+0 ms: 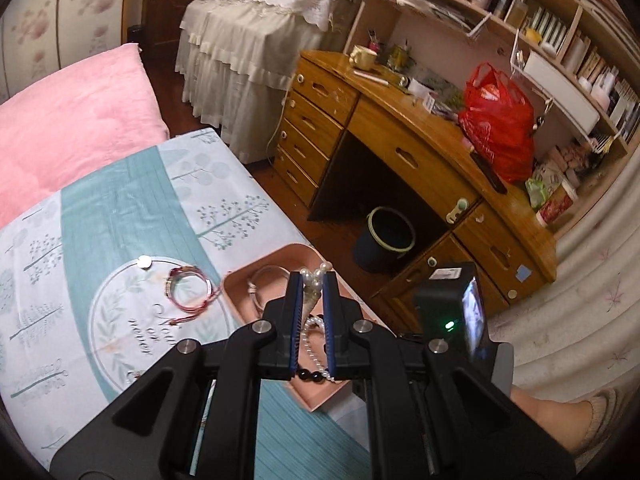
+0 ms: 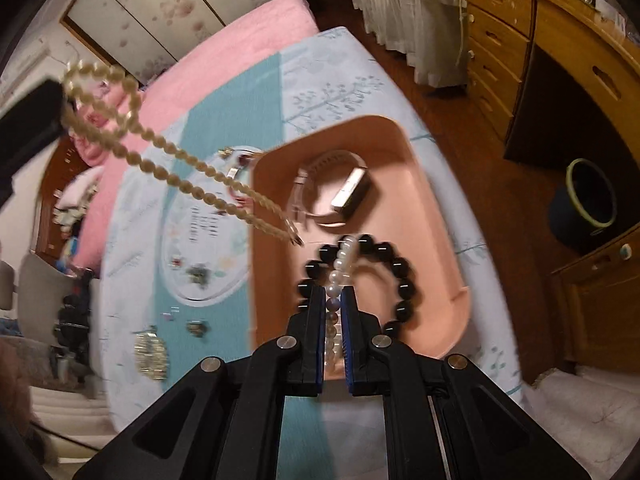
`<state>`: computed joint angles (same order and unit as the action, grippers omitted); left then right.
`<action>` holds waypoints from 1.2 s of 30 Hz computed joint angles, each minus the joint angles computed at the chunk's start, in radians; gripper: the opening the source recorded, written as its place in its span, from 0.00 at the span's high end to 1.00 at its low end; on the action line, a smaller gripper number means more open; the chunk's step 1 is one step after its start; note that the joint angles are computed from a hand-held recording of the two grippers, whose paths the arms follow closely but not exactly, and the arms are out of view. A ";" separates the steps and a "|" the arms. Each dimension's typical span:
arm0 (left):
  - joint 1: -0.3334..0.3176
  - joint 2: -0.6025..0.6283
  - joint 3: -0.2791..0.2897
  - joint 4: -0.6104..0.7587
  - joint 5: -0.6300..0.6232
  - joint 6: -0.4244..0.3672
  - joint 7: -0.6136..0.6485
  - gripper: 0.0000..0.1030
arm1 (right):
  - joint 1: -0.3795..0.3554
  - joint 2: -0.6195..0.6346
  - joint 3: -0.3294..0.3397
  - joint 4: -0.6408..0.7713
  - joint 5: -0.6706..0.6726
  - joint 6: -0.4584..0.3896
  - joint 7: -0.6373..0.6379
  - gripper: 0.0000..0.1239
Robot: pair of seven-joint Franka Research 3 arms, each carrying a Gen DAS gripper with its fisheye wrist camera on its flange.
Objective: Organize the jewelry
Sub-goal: 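Carry the pearl bracelet and necklace into the pink box with both tools, then open both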
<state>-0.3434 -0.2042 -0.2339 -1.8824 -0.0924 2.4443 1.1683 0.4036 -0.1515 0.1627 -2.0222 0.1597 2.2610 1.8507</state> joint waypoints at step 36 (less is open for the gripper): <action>-0.029 0.091 -0.030 0.033 -0.067 -0.059 -0.014 0.93 | -0.054 -0.177 -0.029 -0.143 0.111 0.054 -0.207 0.70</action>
<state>-0.3727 -0.1132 -0.2635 -1.8496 -0.1593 2.3850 1.1539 0.3499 -0.3284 0.1340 -2.1655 0.2710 2.3149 1.6433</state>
